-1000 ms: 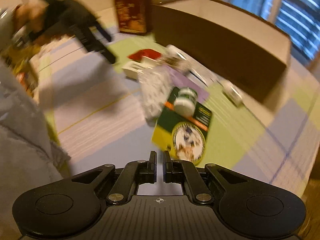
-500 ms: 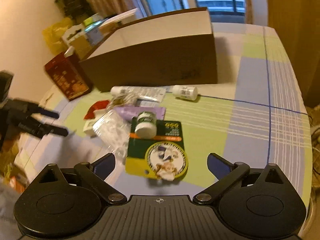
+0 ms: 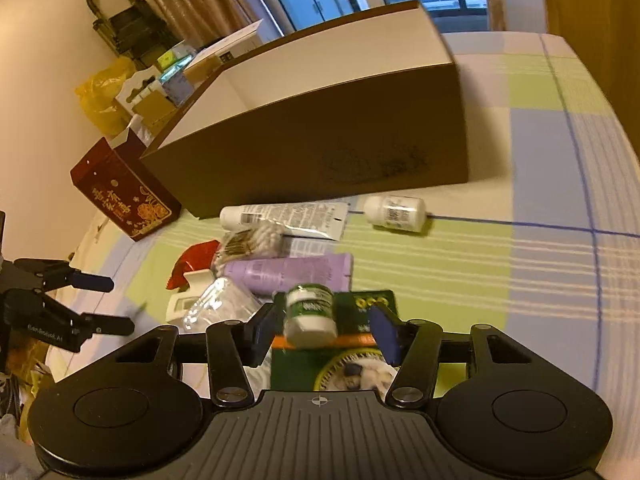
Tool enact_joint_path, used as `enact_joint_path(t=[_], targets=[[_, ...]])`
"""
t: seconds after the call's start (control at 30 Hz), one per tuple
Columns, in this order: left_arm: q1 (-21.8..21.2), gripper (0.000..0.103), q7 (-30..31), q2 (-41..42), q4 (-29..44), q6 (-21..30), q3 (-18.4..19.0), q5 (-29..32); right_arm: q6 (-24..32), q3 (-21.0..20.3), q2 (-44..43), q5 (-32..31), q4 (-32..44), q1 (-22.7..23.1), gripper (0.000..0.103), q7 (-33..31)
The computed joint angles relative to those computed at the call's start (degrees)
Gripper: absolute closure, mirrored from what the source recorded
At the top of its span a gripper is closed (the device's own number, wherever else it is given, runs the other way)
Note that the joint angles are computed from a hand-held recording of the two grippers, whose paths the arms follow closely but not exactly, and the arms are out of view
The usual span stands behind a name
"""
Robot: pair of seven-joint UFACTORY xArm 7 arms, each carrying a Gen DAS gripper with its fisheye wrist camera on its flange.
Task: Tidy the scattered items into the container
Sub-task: 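Grasp the green jar on its card with the right gripper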
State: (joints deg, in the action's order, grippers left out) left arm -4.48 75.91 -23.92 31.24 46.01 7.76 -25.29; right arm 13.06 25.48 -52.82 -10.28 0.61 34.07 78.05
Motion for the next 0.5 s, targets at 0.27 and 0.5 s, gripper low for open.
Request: enact_joint_path(t=[0.27, 0.5], targets=[[-0.7, 0.018, 4.1, 0.1, 0.1, 1.9, 0.8, -1.4, -0.3, -1.4, 4.3, -0.4, 1.1, -0.9, 0.069, -3.8], [-3.5, 0.021, 16.4, -0.9, -0.7, 4.1, 1.5, -5.4, 14.0, -4.1, -4.6, 2.9, -0.5, 6.5, 0.069, -5.8]])
